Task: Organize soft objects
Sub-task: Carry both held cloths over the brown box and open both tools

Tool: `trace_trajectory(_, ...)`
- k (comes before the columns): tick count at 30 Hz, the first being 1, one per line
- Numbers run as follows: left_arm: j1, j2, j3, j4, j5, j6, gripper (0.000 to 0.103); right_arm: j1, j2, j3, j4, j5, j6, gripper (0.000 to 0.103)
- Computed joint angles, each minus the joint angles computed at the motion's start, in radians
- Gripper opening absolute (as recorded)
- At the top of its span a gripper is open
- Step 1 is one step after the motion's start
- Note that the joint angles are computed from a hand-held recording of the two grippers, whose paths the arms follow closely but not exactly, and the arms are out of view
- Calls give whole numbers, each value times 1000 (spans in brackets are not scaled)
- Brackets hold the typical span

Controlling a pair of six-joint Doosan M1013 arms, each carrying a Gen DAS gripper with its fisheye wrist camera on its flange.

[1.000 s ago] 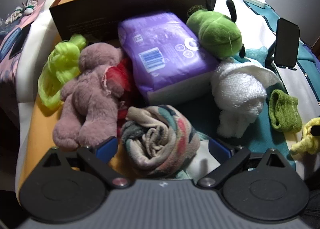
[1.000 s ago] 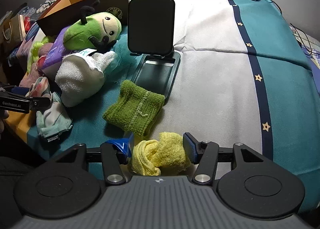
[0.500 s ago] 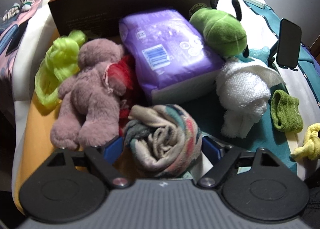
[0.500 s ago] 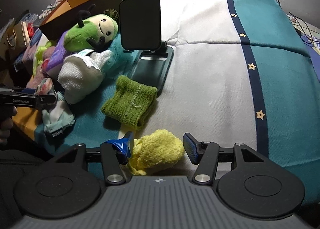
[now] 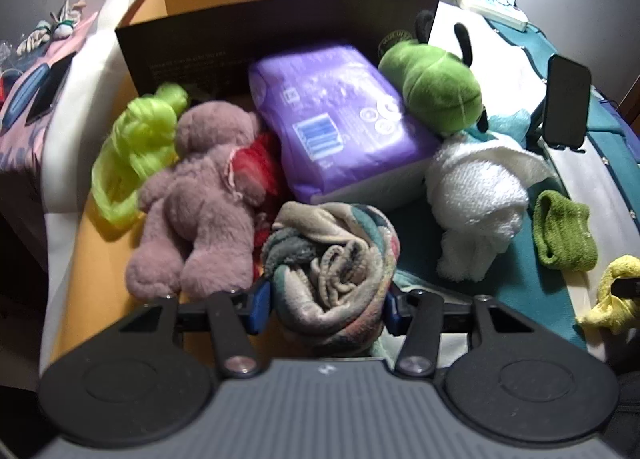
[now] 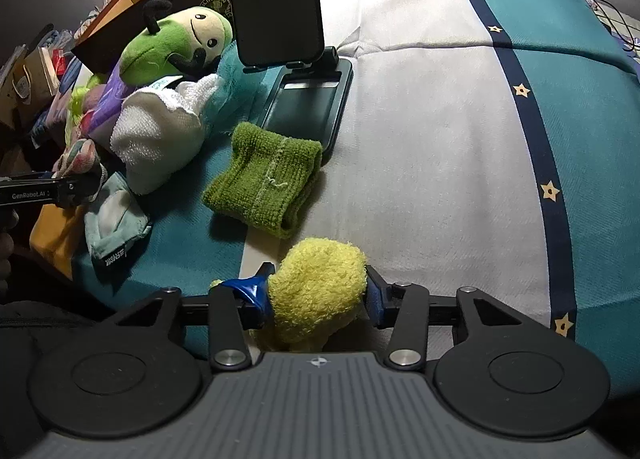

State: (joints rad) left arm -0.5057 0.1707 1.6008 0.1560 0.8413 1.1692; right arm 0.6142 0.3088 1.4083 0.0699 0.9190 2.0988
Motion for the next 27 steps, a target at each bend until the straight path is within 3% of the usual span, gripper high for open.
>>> trace_trajectory(7, 11, -51, -1, 20, -55, 16, 53, -6, -24, 5, -52, -83, 67, 22)
trace_trajectory(14, 53, -45, -64, 52, -140, 32, 53, -10, -30, -28, -120, -171, 127, 22)
trace_trajectory(21, 111, 25, -201, 82, -170, 111, 53, -8, 5, -127, -183, -229, 131, 22)
trace_trajectory(27, 151, 112, -347, 53, -142, 227, 53, -7, 83, -299, -207, -227, 56, 22)
